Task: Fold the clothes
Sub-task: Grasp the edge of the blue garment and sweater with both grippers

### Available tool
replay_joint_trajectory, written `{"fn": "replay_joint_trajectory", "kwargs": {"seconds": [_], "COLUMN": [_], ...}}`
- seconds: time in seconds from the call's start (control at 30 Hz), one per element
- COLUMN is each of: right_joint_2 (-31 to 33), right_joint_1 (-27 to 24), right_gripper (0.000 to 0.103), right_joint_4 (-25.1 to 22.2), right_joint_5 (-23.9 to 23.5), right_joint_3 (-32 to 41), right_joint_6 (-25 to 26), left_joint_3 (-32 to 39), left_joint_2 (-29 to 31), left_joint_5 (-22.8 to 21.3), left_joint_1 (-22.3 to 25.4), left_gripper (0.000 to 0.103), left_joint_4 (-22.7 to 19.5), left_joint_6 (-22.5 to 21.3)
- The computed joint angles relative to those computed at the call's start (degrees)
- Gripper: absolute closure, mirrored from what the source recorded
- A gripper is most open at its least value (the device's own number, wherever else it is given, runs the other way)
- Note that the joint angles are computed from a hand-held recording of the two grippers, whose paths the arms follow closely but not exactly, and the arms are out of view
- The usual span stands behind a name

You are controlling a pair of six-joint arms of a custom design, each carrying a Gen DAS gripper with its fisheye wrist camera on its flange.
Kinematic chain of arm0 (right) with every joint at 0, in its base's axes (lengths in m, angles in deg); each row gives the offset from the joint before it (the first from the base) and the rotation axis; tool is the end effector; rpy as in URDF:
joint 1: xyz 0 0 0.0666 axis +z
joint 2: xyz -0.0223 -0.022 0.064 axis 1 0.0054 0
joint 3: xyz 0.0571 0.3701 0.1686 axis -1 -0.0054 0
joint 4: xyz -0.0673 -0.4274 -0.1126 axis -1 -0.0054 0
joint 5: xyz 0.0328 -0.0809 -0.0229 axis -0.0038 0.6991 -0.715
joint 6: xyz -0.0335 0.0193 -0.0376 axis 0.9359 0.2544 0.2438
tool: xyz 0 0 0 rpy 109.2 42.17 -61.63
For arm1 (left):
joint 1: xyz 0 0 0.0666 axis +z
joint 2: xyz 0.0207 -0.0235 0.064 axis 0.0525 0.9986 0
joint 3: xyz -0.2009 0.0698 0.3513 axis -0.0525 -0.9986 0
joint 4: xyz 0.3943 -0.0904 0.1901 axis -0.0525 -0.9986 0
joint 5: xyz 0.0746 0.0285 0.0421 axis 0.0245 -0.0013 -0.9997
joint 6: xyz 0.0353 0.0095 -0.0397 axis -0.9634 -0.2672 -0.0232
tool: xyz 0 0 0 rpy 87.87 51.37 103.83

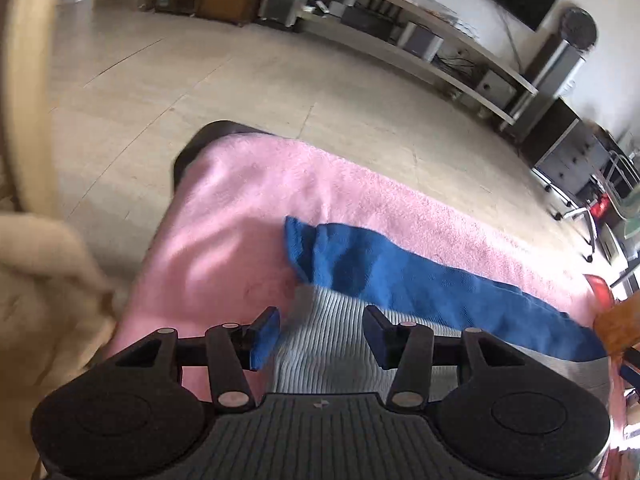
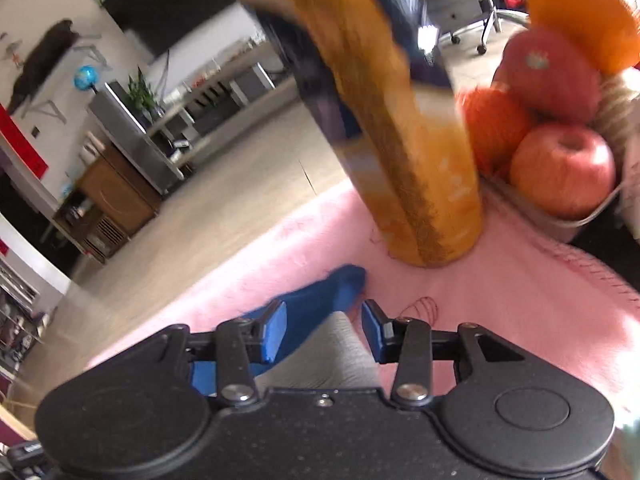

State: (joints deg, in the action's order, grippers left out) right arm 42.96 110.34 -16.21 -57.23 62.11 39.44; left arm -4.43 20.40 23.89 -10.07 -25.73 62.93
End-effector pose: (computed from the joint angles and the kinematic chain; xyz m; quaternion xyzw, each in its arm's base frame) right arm 0.3659 0.1291 0.4676 0.2668 0.8671 0.1539 0.3914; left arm 0.4529 -0.1090 0.4533 -0.0717 0.9335 -0.1522 0.3167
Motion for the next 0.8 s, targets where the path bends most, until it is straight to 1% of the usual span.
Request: {"fn": "replay_joint_trajectory", "kwargs": {"seconds": [0.03,0.1,0.2,0.27,0.3,0.33,0.37,0.4,0.43,0.57,0.6,0.7,0.8], "right_joint_2": [0.8,2.2,4.2,5.5,6.3,6.4,6.1,5.7,5.2,1.1,-0.2,-4.7,-9.9], "right_joint_1": [-0.2,-0.4,-0.6,-0.8,-0.9,-0.9,-1.0,-1.0,-0.9,1.6,1.9,3.8,7.0], "right_gripper": [0.062,0.062,0.063,0.069,0.078,0.088,0.094,0.1,0.1,0.1,0.1,0.101,0.101], "right_joint_4": [1.0,2.1,2.8,3.2,2.7,3.3,4.3,5.3,6.2,6.2,5.1,0.5,-4.4], "right_joint_5": [0.1,0.8,1.7,2.2,1.4,1.6,1.2,0.9,1.4,4.3,4.1,4.1,5.9], "right_joint_3": [-0.4,-0.5,-0.2,0.1,0.4,0.2,-0.3,-0.8,-1.3,-1.5,-1.0,1.2,3.1], "right_joint_6": [0.2,-0.2,-1.0,-1.5,-1.3,-1.7,-2.0,-2.3,-2.2,1.7,2.1,2.0,1.9], "left_joint_3": [0.2,0.8,2.1,2.6,2.9,3.1,3.4,3.7,3.9,1.6,1.3,0.9,0.3], "left_joint_2": [0.7,2.0,3.8,4.6,4.9,5.2,5.4,5.7,5.7,0.1,-1.6,-7.6,-14.1], "left_joint_5": [0.6,1.8,1.0,1.4,-0.4,-2.7,-4.9,-7.1,-8.1,-9.9,-10.2,-10.2,-10.1], "left_joint_1": [0.1,0.2,-0.4,-0.8,-1.4,-2.1,-2.7,-3.4,-3.7,-4.9,-5.2,-6.2,-7.4], "left_gripper": [0.053,0.051,0.053,0.055,0.056,0.062,0.072,0.097,0.101,0.101,0.101,0.102,0.102], "left_joint_4": [0.5,1.5,2.6,3.3,3.1,2.9,2.6,2.4,2.2,6.2,6.5,5.5,4.1], "left_joint_6": [-0.3,-1.0,-3.7,-3.5,-3.5,-3.4,-3.4,-3.3,-2.2,-1.1,-1.2,-0.6,0.5]}}
